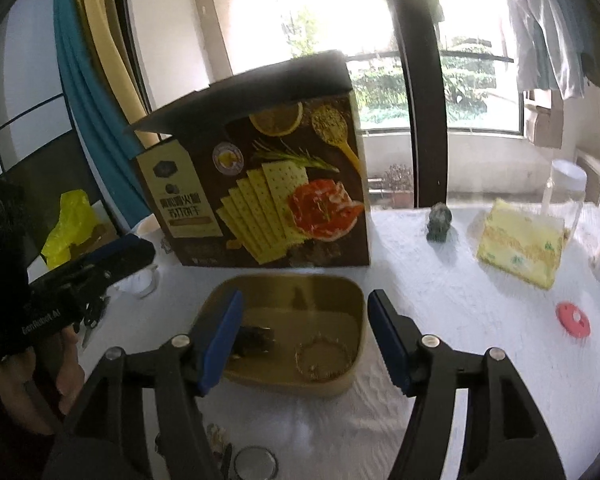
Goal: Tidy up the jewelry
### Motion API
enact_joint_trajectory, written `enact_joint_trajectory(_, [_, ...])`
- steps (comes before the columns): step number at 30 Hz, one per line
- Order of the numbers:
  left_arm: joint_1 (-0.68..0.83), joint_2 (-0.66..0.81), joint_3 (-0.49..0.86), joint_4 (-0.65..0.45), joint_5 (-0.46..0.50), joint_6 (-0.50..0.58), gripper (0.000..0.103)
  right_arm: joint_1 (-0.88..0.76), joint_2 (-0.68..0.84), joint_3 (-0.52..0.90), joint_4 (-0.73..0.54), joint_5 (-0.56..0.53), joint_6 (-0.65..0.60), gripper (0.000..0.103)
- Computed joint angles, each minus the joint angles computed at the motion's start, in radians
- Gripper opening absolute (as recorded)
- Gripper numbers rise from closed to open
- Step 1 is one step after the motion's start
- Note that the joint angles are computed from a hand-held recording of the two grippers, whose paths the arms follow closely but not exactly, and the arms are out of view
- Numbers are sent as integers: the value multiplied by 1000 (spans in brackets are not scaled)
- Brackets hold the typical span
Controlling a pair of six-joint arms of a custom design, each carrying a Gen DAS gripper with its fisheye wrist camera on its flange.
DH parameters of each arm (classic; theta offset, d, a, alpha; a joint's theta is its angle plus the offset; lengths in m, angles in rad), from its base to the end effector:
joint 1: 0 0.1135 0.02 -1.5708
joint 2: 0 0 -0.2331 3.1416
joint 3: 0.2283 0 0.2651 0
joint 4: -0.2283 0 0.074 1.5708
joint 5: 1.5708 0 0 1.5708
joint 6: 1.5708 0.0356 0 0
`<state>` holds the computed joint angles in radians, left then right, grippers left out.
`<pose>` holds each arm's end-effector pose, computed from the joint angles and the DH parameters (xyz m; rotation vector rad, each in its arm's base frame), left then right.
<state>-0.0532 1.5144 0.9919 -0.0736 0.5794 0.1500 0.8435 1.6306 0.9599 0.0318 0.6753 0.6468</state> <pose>0.3449 -0.0379 0.2111 0.5389 2.0397 -0.5670 0.2528 0.2505 0.1720 0.1572 2.0531 0.1682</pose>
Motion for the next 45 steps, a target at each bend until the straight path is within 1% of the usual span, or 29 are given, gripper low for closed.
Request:
enact_joint_trajectory(8, [44,-73,-74,-22,32,27,63,62,-25,-50,-41,51,93,62])
enact_joint_trajectory(14, [96,-111,-152,-45,71,60,65,119,27,-8,-99,61,133,62])
enact_joint_trajectory(18, [156,-139,-213,-65,106,98,65,167,96,52,-131,51,140,62])
enact_joint_trajectory(27, [299,-128,-273,-102,189,193,65,231,306,227,-189,-10,177,62])
enact_joint_trajectory(35, [387,-81,-259,-137,247,246,65,267,444,341,-232,-48,257,63])
enact_joint_trajectory(37, [402,-73,-252,-152,258,260,65,276,485,401,-289,-28,266,64])
enact_joint_trajectory(41, [426,-73,-249,-170,277,287,65,272,517,445,-316,-17,282,68])
enact_joint_trajectory(45, [441,-65,-244,-177,282,296,65,258,548,487,-345,-25,293,69])
